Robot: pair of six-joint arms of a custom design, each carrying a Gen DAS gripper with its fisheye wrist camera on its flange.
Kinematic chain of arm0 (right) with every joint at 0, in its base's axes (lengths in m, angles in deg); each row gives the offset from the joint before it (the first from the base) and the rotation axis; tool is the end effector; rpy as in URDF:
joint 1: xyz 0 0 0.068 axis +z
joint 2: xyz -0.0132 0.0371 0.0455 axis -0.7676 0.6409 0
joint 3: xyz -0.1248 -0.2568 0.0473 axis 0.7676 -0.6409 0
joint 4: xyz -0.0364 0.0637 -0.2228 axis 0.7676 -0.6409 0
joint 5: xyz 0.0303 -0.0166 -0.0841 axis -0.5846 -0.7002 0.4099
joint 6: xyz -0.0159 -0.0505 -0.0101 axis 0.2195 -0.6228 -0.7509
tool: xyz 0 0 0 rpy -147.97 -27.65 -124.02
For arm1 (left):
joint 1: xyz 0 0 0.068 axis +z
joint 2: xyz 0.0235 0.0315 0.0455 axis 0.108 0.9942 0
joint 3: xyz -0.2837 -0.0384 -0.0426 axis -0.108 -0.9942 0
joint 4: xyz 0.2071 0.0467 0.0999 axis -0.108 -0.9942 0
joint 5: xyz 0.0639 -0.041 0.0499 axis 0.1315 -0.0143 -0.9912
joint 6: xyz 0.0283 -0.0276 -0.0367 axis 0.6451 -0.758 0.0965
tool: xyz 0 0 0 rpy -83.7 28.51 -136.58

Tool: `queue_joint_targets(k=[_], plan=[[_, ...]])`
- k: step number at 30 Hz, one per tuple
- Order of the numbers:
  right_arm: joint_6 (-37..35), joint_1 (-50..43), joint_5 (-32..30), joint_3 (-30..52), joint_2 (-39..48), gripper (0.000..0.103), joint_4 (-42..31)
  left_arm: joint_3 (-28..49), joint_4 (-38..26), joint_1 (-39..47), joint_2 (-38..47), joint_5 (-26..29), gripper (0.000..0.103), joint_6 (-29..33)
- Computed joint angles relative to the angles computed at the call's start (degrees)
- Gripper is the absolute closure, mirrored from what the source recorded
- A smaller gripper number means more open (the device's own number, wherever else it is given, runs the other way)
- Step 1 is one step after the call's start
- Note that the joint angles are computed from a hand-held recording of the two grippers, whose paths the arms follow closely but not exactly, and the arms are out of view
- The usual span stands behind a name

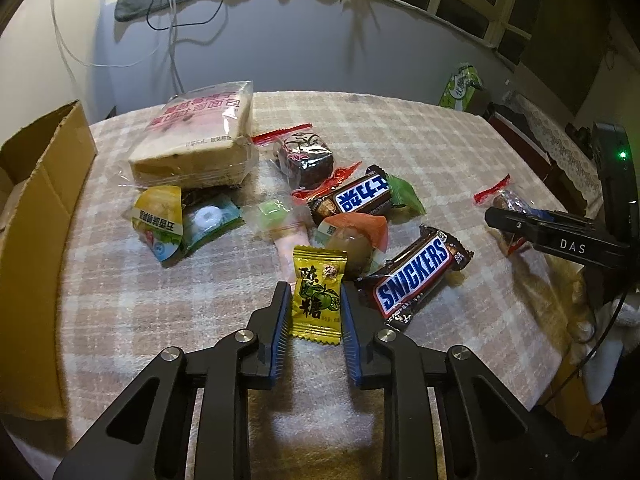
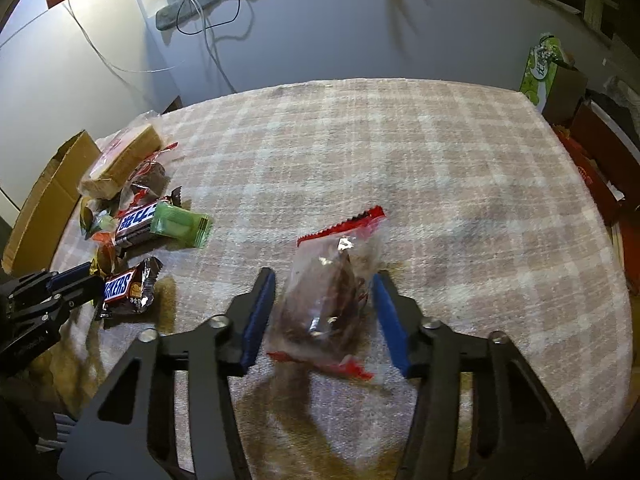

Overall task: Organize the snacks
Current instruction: 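Grasp the yellow candy with the left tool while the right tool grasps the bagged brown pastry, then carry both snacks to the cardboard box and open both tools to drop them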

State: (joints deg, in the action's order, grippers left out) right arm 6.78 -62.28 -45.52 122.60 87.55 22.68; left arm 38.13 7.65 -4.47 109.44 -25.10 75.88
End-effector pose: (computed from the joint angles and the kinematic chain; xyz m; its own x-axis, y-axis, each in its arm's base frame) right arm 0.2600 -0.0490 0.1339 -0.8140 0.1838 -0.5510 0.1111 0.9804 0.1629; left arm 0.2844 -0.0649 0.1420 -0.7485 0.2977 -0.5926 0.4735 0.8656 -0.1631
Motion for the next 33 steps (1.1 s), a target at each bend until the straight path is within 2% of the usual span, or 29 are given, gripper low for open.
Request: queue_joint_targets(k=[5, 12, 19, 26, 33], plan=[[-0.06, -0.72, -0.32, -0.58, -1.03, 0.064, 0.02, -0.76, 0.24, 0.76, -1.0, 0.58, 0.086, -0.4], [0.68, -0.91, -1.11, -1.49, -3.2, 0.065, -0.18, -1.56, -0.17, 2.44, -2.64, 1.88, 0.087, -0.92], [1.91, 1.01, -1.92, -1.53, -10.2, 0.066, -2.74, -2.42, -0.7, 4.8, -6.58, 2.99, 0.087, -1.58], [4.35, 9.13, -1.06, 2.24, -15.44, 0.066, -6.69, -2.21, -3.1, 10.14, -11.62, 5.13, 0.087, -0.48], [7.1, 19.58, 1.01, 8.77, -12.13, 0.066, -7.07, -1.16, -5.16, 17.72, -14.66, 7.89, 0.087, 1.63]])
